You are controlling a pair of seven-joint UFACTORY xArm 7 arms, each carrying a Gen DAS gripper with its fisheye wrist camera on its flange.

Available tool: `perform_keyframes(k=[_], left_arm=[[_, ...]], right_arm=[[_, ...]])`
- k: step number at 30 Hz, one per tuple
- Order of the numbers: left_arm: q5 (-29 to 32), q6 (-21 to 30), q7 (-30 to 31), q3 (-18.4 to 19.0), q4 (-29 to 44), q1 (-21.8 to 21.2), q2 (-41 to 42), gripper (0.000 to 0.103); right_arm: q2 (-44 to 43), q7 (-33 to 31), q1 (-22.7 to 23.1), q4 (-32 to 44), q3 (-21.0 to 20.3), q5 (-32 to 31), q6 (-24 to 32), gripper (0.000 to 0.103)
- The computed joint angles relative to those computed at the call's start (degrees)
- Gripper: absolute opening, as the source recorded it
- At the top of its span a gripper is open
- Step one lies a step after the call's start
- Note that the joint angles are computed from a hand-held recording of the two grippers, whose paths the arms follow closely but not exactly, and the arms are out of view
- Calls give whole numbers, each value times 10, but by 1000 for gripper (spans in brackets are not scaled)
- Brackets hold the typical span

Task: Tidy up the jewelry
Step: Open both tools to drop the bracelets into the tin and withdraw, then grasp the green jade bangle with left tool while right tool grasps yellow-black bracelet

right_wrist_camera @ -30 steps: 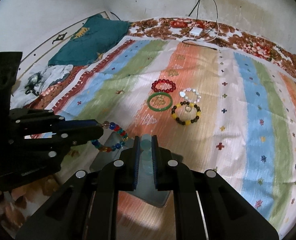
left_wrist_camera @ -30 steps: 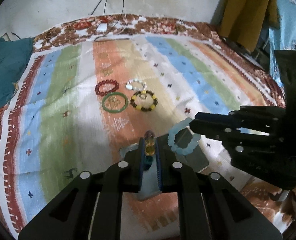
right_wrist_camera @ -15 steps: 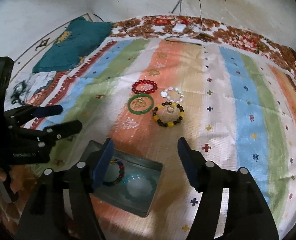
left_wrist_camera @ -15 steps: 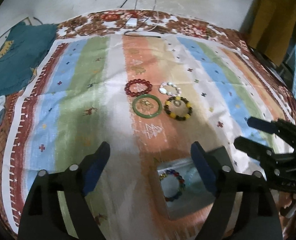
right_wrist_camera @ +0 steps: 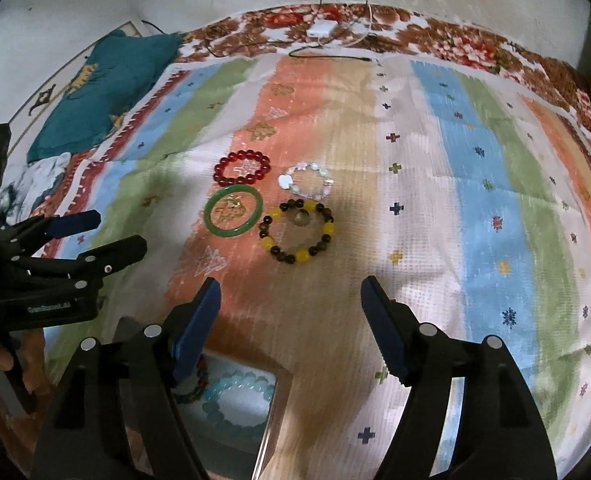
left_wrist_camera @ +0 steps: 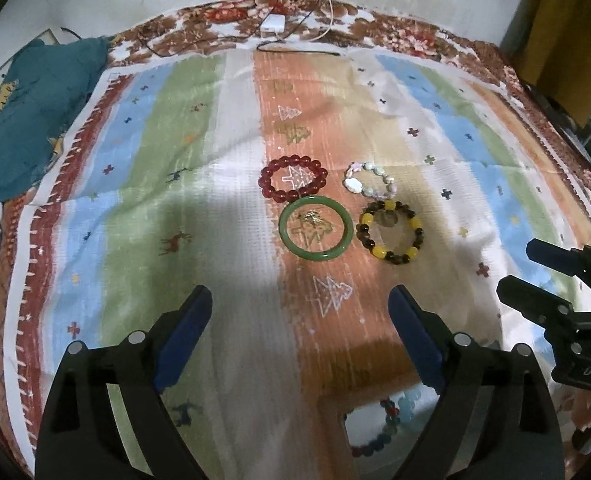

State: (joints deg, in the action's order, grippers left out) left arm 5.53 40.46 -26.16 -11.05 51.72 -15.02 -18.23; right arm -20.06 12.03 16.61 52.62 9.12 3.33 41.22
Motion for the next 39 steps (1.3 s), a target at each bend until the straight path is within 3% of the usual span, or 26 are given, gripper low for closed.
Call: perform_keyframes(k=[21,33,37,39], left_arm=[[1,1,-18,25,87,4,144,86],[-8,17,-6,35,111,0,192,59],[-21,11,8,38,109,2,199,52],[-26,14,15,38,112,2,201,39]], right_arm=[[144,8,-12,82,-14,24,14,72],[200,4,-14,107,-15,33,9,72],[214,6,-15,115,-16,31,18,53],[217,7,-15,115,-16,26,17,48]])
